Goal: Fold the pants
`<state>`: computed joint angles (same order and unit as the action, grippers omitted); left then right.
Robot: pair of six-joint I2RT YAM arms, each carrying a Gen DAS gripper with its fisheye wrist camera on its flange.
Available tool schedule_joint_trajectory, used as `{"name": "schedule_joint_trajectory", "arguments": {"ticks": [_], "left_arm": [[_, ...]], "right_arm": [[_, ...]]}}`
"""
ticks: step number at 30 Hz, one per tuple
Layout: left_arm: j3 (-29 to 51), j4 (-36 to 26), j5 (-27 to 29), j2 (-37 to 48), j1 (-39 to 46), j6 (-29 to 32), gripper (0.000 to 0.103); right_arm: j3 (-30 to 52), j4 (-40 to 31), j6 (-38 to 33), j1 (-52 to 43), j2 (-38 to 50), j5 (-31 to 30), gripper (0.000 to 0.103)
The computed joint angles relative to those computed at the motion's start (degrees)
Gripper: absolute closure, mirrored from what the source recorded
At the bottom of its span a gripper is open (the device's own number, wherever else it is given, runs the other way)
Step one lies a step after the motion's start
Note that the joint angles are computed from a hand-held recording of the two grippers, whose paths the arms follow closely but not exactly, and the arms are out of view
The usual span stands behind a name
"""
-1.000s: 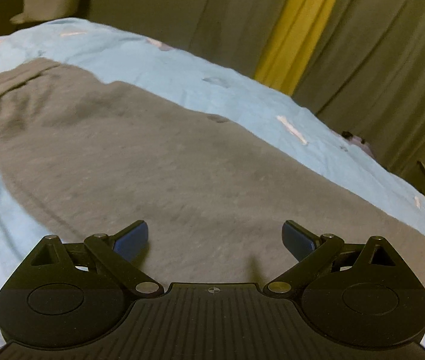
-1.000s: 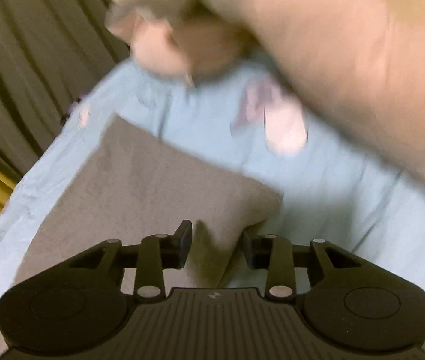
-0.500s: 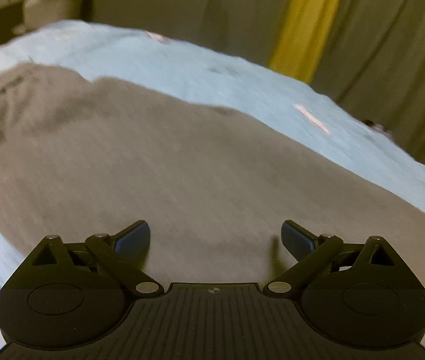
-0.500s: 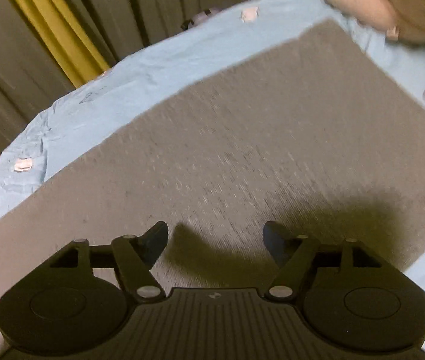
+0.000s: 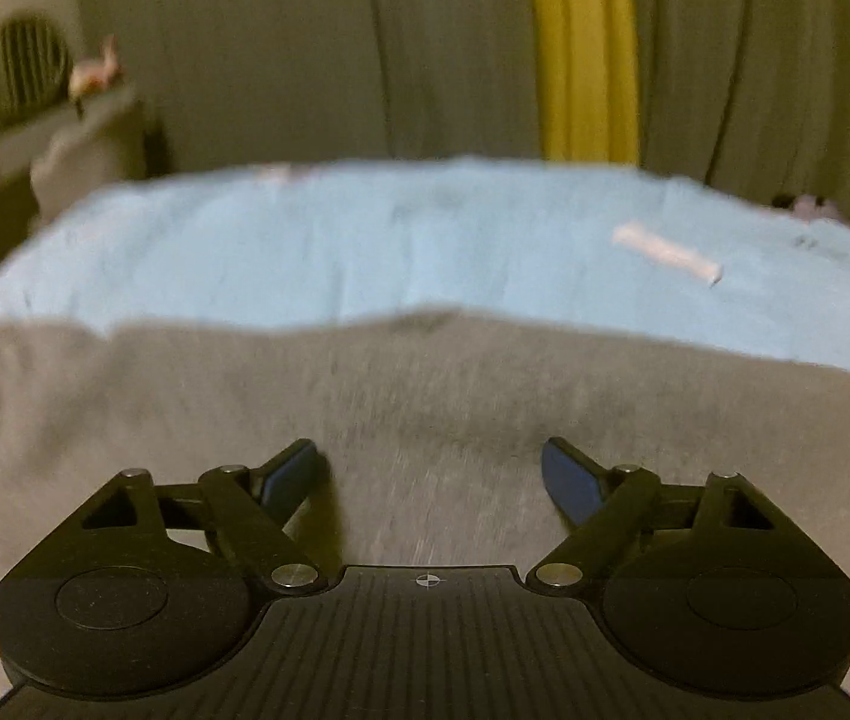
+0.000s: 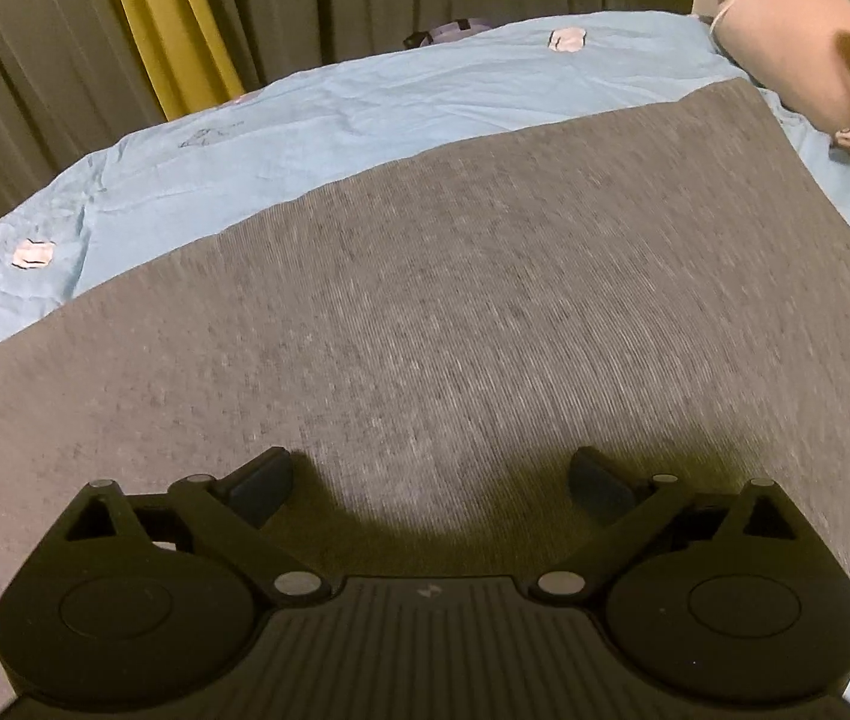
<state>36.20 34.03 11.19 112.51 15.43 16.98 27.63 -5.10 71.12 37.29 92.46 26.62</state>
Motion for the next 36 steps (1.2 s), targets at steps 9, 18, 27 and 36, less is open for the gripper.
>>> {"name": "schedule_joint_trajectory", "arguments": {"ticks": [9, 18, 27, 36], "left_arm": [[5.6, 3.4, 1.5, 5.9, 2.0, -6.6, 0.005], [11.5, 5.7, -10.7, 11.7, -0.6, -12.6, 0.001], [3.7, 5.4, -5.5, 3.8, 2.9, 0.6, 0.002], [-0.9, -23.0, 15.6, -13.3, 14.2, 4.7, 0.002]], "right_arm": [[0.7, 1.5, -1.0, -0.3, 2.4, 1.1, 0.004], [0.7, 2.0, -1.5, -0.4, 2.9, 1.4, 0.004], [1.8, 2.3, -2.7, -0.6, 5.0, 2.1, 0.004], [-0.3, 4.0, -2.4, -0.1, 3.0, 2.4, 0.004]]}}
